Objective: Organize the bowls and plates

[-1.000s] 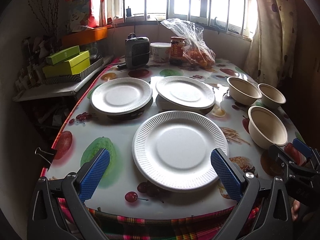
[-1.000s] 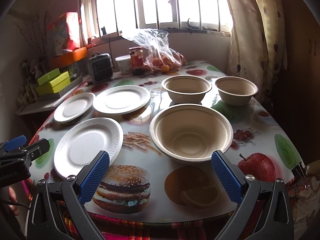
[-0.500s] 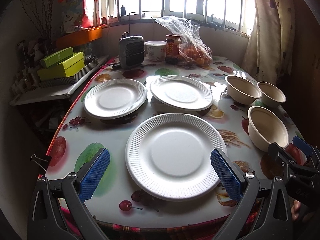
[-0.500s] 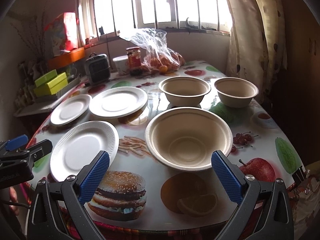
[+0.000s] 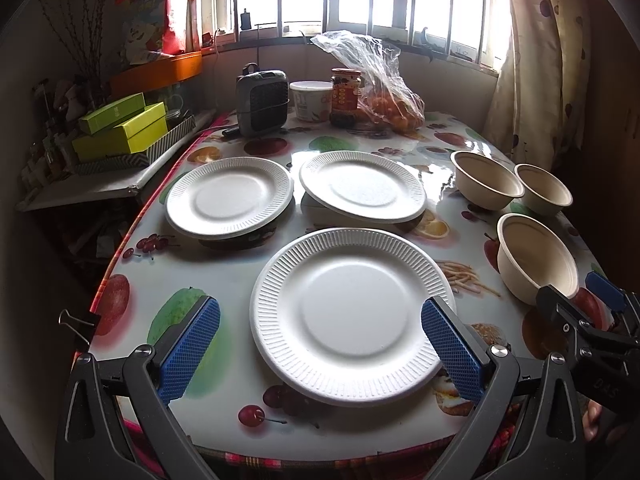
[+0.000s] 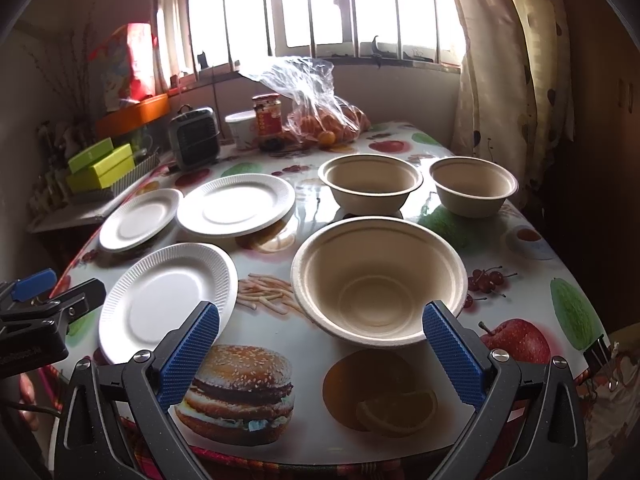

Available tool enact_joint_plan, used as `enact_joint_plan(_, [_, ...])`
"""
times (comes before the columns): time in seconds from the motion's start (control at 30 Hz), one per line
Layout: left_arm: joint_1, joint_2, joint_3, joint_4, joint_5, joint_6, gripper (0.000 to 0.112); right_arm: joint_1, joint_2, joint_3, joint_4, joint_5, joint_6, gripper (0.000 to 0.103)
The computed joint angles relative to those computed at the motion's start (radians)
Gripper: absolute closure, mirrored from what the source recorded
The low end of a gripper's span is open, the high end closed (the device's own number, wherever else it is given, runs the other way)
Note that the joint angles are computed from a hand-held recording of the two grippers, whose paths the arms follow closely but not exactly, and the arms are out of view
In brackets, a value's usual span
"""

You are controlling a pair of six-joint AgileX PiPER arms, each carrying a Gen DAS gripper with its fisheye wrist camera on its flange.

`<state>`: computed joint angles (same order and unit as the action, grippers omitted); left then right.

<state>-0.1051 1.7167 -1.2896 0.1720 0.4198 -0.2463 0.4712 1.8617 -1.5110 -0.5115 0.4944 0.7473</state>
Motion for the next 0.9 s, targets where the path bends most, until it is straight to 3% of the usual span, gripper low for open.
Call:
enact_joint_plan(0.47, [0.015,0.027,-0.057,-0.067,0.025,0.076,0.011,-0.011,0.032,-0.075,0.038,0.017,-0.058,0.000])
enact_joint_plan(0.77, [0.074,0.145,-0.290,-0.298,0.165,0.260,0.013,-0.042,0.134,-0.307,0.201,0.101,-0.287,0.000])
enact_joint_plan(0.9, [0.092,0.219,-0.429,-0.320,0.237,0.264,0.015,-0.061,0.212,-0.471,0.282,0.168,-0.389,0.001])
